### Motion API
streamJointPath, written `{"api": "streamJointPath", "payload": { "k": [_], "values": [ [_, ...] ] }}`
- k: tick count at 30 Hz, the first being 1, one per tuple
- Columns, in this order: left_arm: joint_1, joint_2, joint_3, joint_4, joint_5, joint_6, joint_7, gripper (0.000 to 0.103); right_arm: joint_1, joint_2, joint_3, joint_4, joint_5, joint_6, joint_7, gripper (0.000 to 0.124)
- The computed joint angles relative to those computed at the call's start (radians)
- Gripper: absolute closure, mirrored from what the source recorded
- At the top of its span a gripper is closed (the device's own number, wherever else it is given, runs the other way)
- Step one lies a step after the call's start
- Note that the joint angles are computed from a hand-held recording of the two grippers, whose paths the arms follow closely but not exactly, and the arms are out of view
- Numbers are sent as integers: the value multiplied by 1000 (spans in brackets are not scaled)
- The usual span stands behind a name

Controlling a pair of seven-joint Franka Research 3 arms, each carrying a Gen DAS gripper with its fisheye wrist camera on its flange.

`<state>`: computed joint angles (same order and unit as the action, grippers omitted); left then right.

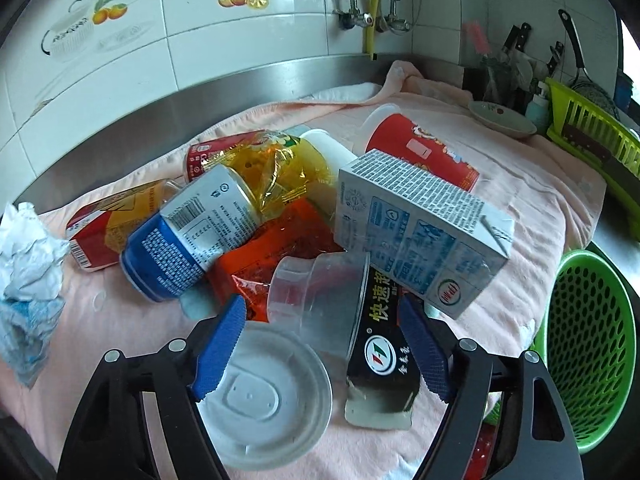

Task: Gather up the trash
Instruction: 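Lift the foil with the left gripper while the right gripper grasps the clear plastic cup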

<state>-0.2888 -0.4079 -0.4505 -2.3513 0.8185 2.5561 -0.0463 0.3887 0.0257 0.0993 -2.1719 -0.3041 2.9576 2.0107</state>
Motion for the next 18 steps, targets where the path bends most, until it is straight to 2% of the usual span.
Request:
{"api": "streamJointPath", "payload": {
  "k": [4, 6, 8, 14, 18],
  "values": [
    [0, 6, 5, -5, -1, 13, -1, 88, 5, 41, -7, 39, 33, -26, -19, 53],
    [2, 9, 7, -6, -1, 17, 1, 88, 3, 53, -5, 39, 95, -12, -70, 56],
    [4, 15, 11, -6, -2, 24, 3, 88, 13, 55, -14, 36, 99, 0, -78, 58],
    [3, 25, 8, 3, -1, 18, 5, 88, -1, 38, 25, 4, 328, 53, -300, 78],
    [-1, 22, 6, 7, 1, 6, 5, 88, 4, 15, 41, -26, 460, 86, -432, 80]
  ]
}}
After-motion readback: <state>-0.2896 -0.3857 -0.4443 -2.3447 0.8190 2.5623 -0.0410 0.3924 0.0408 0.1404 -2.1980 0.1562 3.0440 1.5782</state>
